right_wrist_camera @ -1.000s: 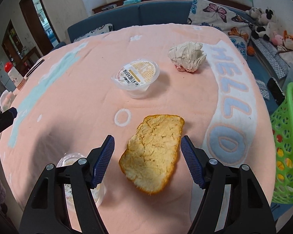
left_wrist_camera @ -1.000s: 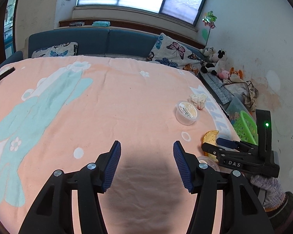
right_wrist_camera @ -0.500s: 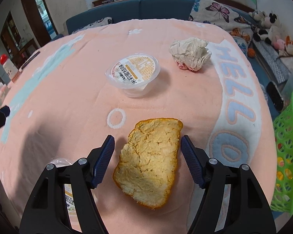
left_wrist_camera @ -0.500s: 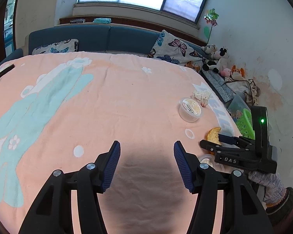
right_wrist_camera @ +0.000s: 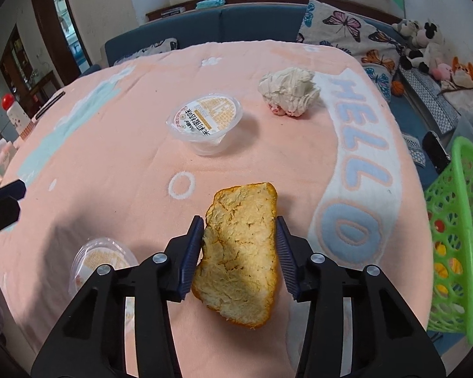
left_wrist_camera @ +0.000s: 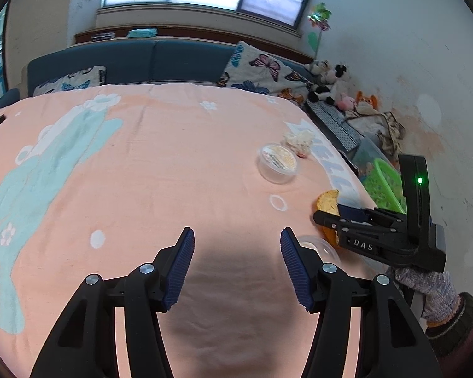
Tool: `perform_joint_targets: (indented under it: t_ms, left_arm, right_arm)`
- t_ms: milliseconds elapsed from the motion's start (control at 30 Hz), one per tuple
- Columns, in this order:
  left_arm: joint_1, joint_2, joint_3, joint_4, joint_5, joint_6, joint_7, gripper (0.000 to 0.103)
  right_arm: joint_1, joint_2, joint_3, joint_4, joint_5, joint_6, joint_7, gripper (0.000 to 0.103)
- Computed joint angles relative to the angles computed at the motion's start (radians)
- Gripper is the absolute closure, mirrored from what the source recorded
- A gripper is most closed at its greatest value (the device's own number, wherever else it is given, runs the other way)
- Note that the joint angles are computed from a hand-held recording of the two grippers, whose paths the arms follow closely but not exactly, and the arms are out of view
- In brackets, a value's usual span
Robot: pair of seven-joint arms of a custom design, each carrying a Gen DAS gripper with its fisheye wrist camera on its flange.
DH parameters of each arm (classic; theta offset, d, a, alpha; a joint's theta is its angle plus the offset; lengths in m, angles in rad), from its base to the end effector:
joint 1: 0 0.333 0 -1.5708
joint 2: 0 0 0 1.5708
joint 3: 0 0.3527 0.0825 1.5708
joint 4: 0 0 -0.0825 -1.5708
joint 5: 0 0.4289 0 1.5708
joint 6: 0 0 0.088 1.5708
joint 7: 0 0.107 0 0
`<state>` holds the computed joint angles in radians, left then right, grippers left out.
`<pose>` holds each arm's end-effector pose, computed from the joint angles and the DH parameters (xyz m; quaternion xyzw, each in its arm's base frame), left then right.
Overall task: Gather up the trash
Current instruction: 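Lift the bread slice with the right tool while the left tool grasps the plastic tub, then carry the bread slice over the green basket with the right tool while the left tool carries the tub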
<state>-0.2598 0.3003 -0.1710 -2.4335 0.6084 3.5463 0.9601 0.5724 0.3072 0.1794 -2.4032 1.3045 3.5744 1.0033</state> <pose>0.4687 -0.2918 0.2719 -0.4893 0.7816 -0.3780 0.0822 0.4426 0.2498 0.2440 -0.6348 0.7039 -0.1885 0.2568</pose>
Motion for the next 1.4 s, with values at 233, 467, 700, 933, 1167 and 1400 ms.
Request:
perform_joint_targets:
  t_ms: [233, 467, 700, 933, 1167, 1400]
  left_arm:
    - [-0.008, 0.011, -0.035, 0.014, 0.069, -0.017, 0.006, 0.041]
    - [0.029, 0.051, -0.099, 0.061, 0.197, -0.052, -0.043, 0.034]
    - [0.002, 0.088, -0.108, 0.113, 0.235, -0.133, -0.043, 0.033]
    - [0.090, 0.136, -0.206, 0.154, 0.265, -0.195, -0.053, 0.033]
    - [0.026, 0.142, -0.163, 0.170, 0.224, -0.217, -0.012, 0.034]
    - [0.005, 0.150, -0.150, 0.178, 0.191, -0.237, 0.021, 0.034]
  right_arm:
    - [-0.022, -0.072, 0.026, -0.119, -0.150, 0.038, 0.199, 0.060]
    - [-0.008, -0.159, 0.024, -0.210, -0.178, 0.076, 0.276, 0.060]
    - [-0.002, -0.237, 0.029, -0.283, -0.162, 0.106, 0.298, 0.060]
    - [-0.003, -0.292, 0.032, -0.333, -0.126, 0.126, 0.291, 0.060]
    - [-0.009, -0.336, 0.033, -0.380, -0.093, 0.141, 0.296, 0.060]
    - [-0.014, -0.368, 0.033, -0.406, -0.033, 0.150, 0.251, 0.060]
